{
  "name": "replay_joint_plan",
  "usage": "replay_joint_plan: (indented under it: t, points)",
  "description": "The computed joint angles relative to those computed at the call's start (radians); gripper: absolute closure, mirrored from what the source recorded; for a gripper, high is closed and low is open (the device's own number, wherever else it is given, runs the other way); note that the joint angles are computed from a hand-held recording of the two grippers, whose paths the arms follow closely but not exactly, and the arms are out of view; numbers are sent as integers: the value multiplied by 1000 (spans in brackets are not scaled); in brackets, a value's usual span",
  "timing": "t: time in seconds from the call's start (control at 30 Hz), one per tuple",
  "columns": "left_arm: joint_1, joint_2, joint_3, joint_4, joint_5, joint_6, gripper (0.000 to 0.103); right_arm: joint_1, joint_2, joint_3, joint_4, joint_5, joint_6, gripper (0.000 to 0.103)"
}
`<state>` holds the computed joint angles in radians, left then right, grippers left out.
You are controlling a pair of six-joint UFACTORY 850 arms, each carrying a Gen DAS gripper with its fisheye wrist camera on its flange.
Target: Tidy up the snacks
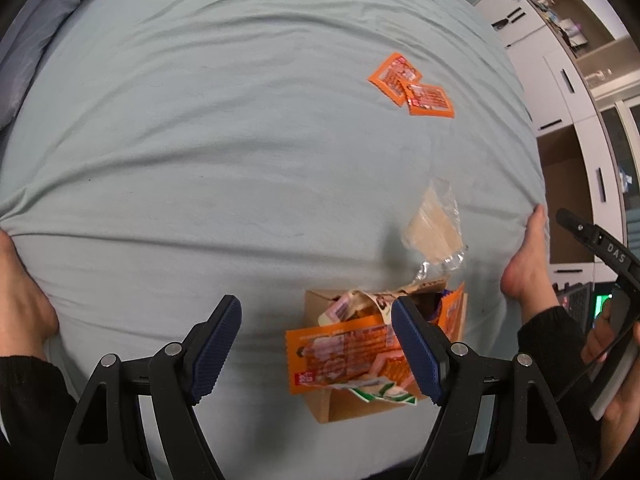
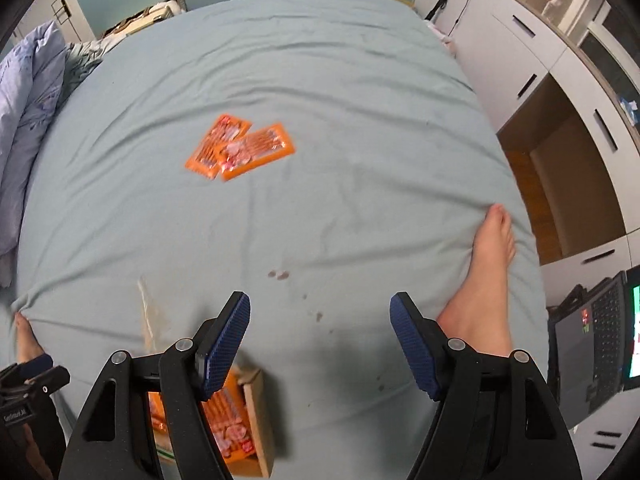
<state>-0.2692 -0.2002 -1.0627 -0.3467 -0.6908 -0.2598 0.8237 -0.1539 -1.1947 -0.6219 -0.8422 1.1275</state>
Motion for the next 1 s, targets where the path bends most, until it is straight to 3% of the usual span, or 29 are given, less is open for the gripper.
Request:
replay_joint_plan:
  t: [0.1,0.27,0.33,0.47,0.7,0.73,0.77,0.8,1.0]
  points:
    - [4,-19,-13,6,-12,-3,25,-12,-16,0,51,60,-37,31]
    - [4,-51,-45,35,-34,14,25,-113,-111,-44,364,202,-371,31]
    - [-2,-59,-56,78,-33,3,25,-135,-172,-93,412,204,-432,31]
    - [-12,-99,-96,159,-52,15,25,-157,-340,-259,253,164,-364,31]
    - [-2,-223,-200,225,-85,54,25,-185,-630,-584,226,124,-605,31]
    - [2,-249,-223,242,-88,45,25,-186,-675,-637,237,90,-650,25]
    - [5,-270,-243,252,-90,39,25,-189,-714,-680,261,71,-695,10]
    - [8,-295,-266,263,-95,32,25,-194,-729,-697,276,94,-719,0]
    - [0,-481,-489,320,-152,0,25,-212,-708,-633,356,198,-772,4]
